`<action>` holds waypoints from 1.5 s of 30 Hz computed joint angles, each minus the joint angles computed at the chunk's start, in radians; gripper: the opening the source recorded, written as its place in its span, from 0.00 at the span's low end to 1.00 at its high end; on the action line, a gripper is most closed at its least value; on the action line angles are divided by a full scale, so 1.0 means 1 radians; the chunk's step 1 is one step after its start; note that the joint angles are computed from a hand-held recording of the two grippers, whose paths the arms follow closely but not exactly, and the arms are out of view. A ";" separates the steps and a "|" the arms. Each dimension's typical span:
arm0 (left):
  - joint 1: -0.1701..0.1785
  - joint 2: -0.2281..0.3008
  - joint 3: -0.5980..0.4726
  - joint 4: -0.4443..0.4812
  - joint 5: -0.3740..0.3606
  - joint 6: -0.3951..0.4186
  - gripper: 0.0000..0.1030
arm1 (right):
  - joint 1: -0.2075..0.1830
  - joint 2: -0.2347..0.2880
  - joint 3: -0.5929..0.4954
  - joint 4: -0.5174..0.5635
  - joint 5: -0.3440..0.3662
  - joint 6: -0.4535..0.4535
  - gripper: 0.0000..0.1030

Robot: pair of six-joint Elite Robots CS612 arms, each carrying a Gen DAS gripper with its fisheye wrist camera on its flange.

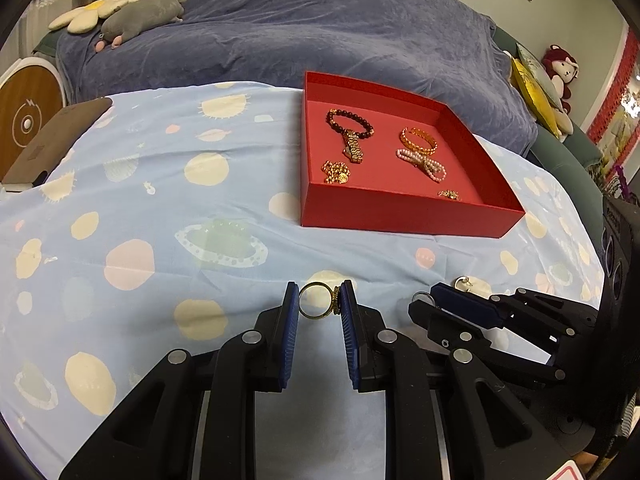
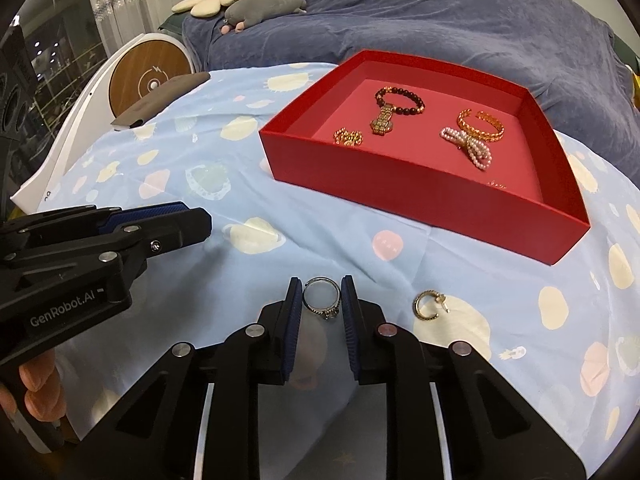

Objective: Organize jewelry
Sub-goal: 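Grasp the silver ring with the right tool while the left tool holds the gold ring, then lower both rings into the red box and open both tools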

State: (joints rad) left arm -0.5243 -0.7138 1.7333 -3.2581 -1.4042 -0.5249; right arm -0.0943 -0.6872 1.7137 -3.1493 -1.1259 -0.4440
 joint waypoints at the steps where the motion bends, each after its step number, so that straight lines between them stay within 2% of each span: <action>1: -0.001 -0.002 -0.002 -0.005 0.004 0.002 0.17 | -0.003 -0.003 -0.001 -0.007 0.009 0.010 0.19; 10: -0.011 -0.011 -0.036 -0.036 0.017 0.021 0.18 | -0.027 -0.021 -0.018 -0.051 0.049 0.090 0.19; 14: -0.018 -0.009 -0.062 -0.030 0.027 0.044 0.18 | -0.041 -0.027 -0.034 -0.034 0.064 0.116 0.19; 19: -0.016 0.010 -0.130 0.023 0.022 0.074 0.18 | -0.050 -0.019 -0.076 -0.036 0.049 0.139 0.19; 22: -0.006 0.033 -0.187 0.058 -0.012 0.095 0.18 | -0.058 0.000 -0.122 -0.022 0.046 0.192 0.19; 29: 0.010 0.094 -0.300 0.146 -0.022 0.113 0.18 | -0.069 0.049 -0.205 0.019 -0.002 0.272 0.19; 45: 0.022 0.141 -0.373 0.236 -0.015 0.142 0.18 | -0.051 0.099 -0.279 0.096 -0.058 0.249 0.19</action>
State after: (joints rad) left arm -0.5019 -0.5729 1.3601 -3.0216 -1.4194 -0.3826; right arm -0.1450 -0.5882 1.4351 -3.0528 -1.1836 -0.1947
